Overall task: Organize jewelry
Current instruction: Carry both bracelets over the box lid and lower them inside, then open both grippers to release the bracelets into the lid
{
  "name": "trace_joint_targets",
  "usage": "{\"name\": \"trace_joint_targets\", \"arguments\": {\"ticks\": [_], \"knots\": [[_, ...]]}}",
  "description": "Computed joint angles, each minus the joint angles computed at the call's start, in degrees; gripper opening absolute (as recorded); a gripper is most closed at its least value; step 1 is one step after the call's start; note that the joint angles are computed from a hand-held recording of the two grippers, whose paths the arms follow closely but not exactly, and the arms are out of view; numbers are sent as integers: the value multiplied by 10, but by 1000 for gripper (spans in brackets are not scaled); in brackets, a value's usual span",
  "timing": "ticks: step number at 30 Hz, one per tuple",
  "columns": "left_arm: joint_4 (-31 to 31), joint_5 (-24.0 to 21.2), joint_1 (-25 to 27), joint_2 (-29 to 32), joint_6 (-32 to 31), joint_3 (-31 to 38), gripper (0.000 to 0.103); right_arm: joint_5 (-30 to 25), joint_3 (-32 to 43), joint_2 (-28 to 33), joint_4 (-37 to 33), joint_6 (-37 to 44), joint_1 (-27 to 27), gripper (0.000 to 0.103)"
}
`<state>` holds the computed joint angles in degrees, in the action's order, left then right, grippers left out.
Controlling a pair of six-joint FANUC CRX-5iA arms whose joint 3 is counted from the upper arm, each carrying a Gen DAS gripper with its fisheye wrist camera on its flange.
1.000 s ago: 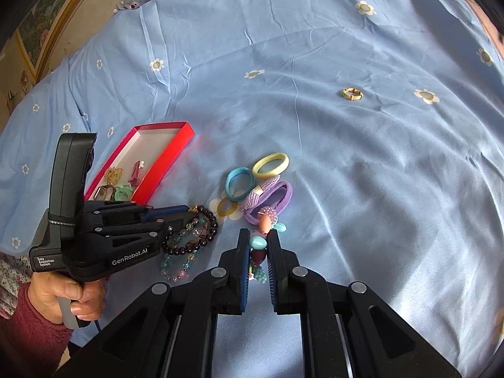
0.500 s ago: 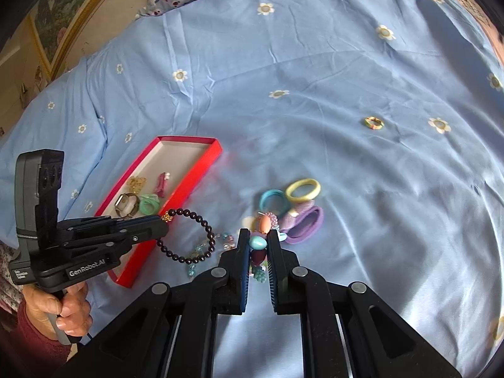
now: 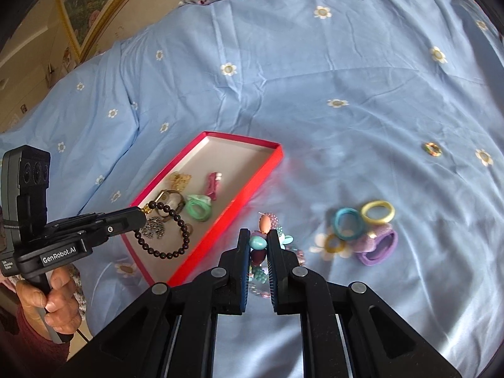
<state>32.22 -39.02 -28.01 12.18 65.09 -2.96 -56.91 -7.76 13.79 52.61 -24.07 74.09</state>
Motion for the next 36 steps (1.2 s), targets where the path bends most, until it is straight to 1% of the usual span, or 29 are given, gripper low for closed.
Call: {"name": "trace_joint_targets", "arguments": {"ticks": [3,13,21,26,32,36], "knots": [[9,4,13,-10,-3,-16,7,19,22,18,-4,23,-7,10],[3,6,45,-23,11,-42,7,73,97,77,-26,102,-26,10],[25,-4,70,-12,8,-58,7,107,176,133,-68,190,-40,10],[24,-5,83,-2,14,-58,7,124,217,164,-102,235,-50,10],[9,-10,93,17,31,-45,7,116,261,197,-157,285,-64,10],[-12,-13,97,29,49,-35,7,103,271,206,-183,299,-70,10]]}}
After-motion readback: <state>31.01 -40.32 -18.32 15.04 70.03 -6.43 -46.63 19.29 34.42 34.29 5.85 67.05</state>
